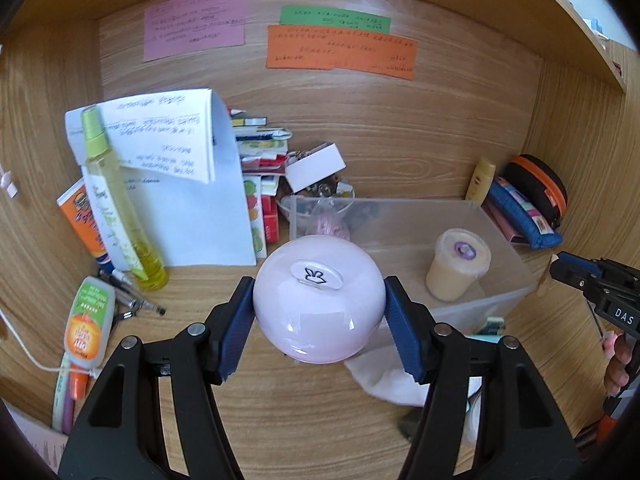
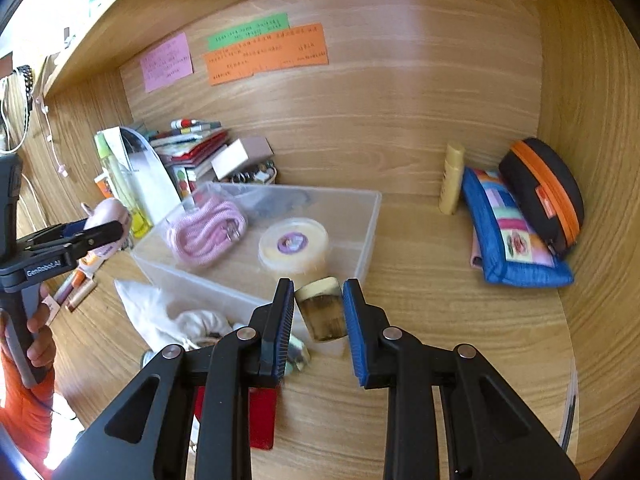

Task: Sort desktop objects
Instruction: 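Lower both held items into the clear box and open both tools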

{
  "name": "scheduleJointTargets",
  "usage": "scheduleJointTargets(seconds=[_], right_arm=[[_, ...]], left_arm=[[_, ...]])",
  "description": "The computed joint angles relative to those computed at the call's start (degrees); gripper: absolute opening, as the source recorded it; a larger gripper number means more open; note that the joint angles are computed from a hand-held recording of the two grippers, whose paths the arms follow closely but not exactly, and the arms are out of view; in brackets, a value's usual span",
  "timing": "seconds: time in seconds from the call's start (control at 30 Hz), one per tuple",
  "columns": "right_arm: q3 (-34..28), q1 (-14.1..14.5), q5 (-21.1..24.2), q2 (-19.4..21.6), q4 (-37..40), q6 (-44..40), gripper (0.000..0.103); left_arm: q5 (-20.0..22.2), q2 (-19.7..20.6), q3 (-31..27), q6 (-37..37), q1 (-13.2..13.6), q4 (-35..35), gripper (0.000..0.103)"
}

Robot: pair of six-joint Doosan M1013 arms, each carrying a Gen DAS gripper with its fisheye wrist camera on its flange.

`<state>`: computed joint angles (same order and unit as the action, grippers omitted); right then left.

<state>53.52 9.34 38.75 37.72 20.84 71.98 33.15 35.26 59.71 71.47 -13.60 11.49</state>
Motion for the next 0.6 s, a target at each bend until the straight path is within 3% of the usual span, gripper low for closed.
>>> scheduleJointTargets(seconds=[0.3, 0.6], right_arm=[[-3.1, 0.1, 0.9, 1.6, 0.6, -0.9, 0.023], [-6.3, -0.1, 4.4, 3.9, 0.5, 0.0, 0.023]], left_arm=[[1.7, 2.7, -5.1, 4.4, 0.0, -3.6, 0.063], [6.6, 6.6, -11.1, 9.1, -0.2, -7.1, 0.063]])
